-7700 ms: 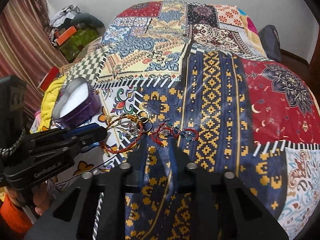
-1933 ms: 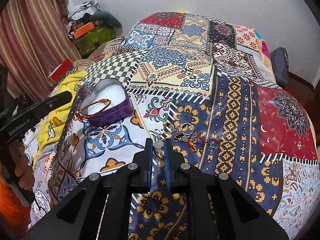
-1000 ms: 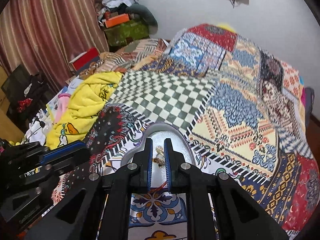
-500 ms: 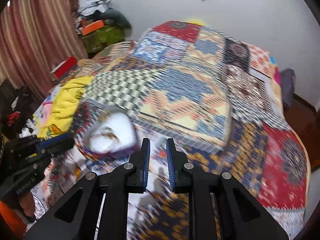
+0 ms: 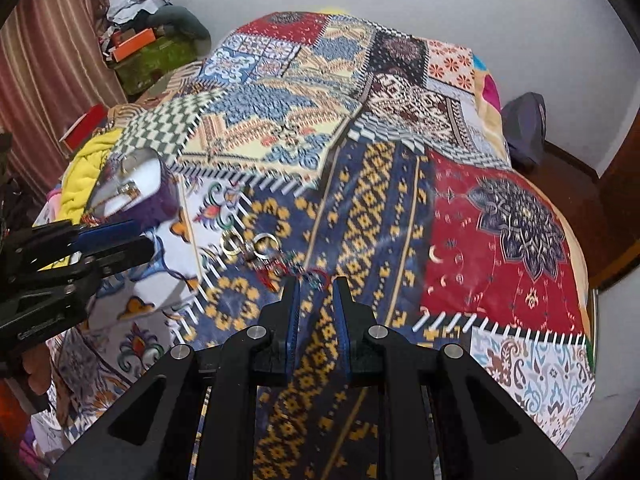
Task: Organize jewelry
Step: 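Grasp a gold ring with the left tool while the right tool grasps the blue beaded bracelet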
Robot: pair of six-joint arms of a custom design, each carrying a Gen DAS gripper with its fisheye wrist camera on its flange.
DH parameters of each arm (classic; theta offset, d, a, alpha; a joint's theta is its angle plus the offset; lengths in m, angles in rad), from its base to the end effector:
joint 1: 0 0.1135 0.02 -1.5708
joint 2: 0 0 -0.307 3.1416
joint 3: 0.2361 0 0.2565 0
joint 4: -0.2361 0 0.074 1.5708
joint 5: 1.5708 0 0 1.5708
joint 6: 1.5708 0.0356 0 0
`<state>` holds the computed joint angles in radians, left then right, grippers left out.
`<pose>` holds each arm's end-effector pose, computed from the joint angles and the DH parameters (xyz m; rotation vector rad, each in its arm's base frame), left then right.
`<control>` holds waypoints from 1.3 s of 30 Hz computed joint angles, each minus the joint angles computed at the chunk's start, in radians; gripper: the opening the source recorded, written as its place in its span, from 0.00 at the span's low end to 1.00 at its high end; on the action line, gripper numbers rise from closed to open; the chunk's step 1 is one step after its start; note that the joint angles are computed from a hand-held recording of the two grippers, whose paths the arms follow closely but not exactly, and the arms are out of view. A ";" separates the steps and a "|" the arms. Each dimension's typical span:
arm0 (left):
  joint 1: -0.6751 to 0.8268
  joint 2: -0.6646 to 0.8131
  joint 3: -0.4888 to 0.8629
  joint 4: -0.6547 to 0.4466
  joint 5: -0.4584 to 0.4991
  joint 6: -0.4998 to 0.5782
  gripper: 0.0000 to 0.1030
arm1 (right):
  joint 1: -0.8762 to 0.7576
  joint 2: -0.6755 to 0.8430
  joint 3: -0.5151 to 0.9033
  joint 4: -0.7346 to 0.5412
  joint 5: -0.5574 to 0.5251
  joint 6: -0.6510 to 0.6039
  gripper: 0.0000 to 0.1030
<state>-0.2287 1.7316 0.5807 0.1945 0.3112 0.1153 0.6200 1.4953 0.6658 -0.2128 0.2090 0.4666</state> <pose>0.2778 -0.0759 0.1251 0.5532 2.4538 -0.4386 0.2195 0.1476 0.1822 -0.1247 2.5794 0.1293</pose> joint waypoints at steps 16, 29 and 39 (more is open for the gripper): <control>-0.090 0.223 0.153 0.004 -0.092 -0.014 0.28 | -0.047 0.128 0.006 0.062 -0.118 -0.063 0.15; -0.131 0.267 0.199 0.008 -0.135 0.038 0.24 | -0.076 0.238 0.109 0.015 -0.109 -0.190 0.19; -0.110 0.267 0.189 0.030 -0.096 0.018 0.18 | -0.081 0.255 0.104 0.062 -0.127 -0.219 0.21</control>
<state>-0.3390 1.9982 0.7695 0.2244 0.2149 0.1331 0.5387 1.7501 0.7696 -0.1512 0.0816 0.2478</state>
